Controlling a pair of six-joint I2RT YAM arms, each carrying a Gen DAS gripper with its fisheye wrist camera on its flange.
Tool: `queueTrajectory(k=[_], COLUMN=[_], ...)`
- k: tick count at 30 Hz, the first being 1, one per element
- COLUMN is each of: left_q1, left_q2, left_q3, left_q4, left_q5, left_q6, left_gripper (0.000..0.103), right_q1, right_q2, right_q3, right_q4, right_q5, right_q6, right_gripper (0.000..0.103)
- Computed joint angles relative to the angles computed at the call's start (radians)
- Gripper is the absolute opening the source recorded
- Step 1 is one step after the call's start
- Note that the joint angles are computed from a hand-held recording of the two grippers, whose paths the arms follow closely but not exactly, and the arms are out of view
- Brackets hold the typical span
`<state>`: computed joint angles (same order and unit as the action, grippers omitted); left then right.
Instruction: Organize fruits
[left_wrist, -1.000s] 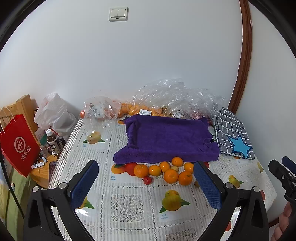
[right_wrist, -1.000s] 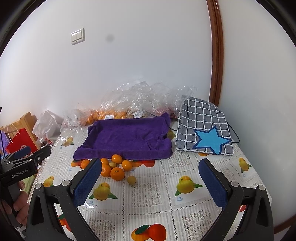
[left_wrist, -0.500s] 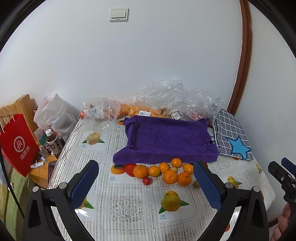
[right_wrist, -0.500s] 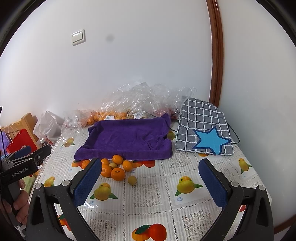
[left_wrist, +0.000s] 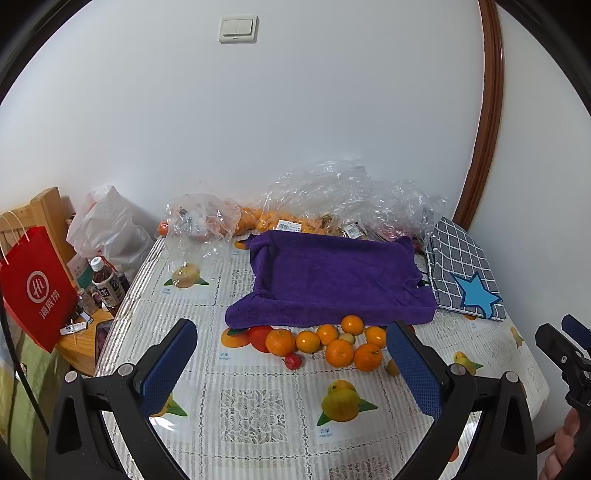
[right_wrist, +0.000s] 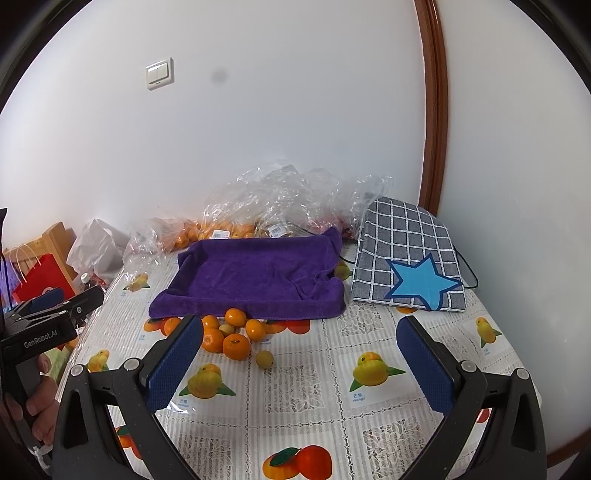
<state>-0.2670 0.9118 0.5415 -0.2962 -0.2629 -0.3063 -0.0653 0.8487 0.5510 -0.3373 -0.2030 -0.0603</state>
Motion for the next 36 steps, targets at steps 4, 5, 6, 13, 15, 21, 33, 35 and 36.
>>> queueTrajectory(k=[4, 5, 6, 13, 15, 21, 33, 35, 36], left_q1=[0.003, 0.002, 0.001, 0.031, 0.044, 0.091, 0.192, 0.207, 0.219], left_q2=[-0.006, -0.006, -0.004, 0.038, 0.062, 0.158, 0.389, 0.432, 0.460], left_q3=[-0.005, -0.006, -0.004, -0.021, -0.034, -0.069, -0.107, -0.108, -0.107], left_q4=[0.000, 0.000, 0.001, 0.049, 0.079, 0.178, 0.378, 0.411, 0.428], left_q5=[0.002, 0.001, 0.000, 0.031, 0.044, 0.085, 0.169, 0.177, 0.183], left_q6=[0.001, 0.001, -0.001, 0.008, 0.013, 0.031, 0.075, 0.086, 0.092], left_gripper=[0.103, 0.103, 0.103, 0.103, 0.103, 0.103, 0.103, 0.103, 0.103], right_q1=[0.002, 0.007, 0.009, 0.015, 0.022, 0.049, 0.083, 0.084, 0.084], right_q2=[-0.004, -0.001, -0.003, 0.021, 0.037, 0.140, 0.437, 0.500, 0.534], right_q3=[0.000, 0.002, -0.001, -0.020, -0.036, -0.053, -0.072, -0.065, -0.060], right_q4=[-0.001, 0.000, 0.002, 0.037, 0.062, 0.150, 0.374, 0.405, 0.420], right_q5=[-0.002, 0.004, 0.006, 0.006, 0.015, 0.048, 0.066, 0.060, 0.058], right_q6=[-0.002, -0.002, -0.004, 0.000, 0.002, 0.024, 0.038, 0.033, 0.032], right_gripper=[0.103, 0.103, 0.103, 0.103, 0.103, 0.103, 0.102, 0.100, 0.100])
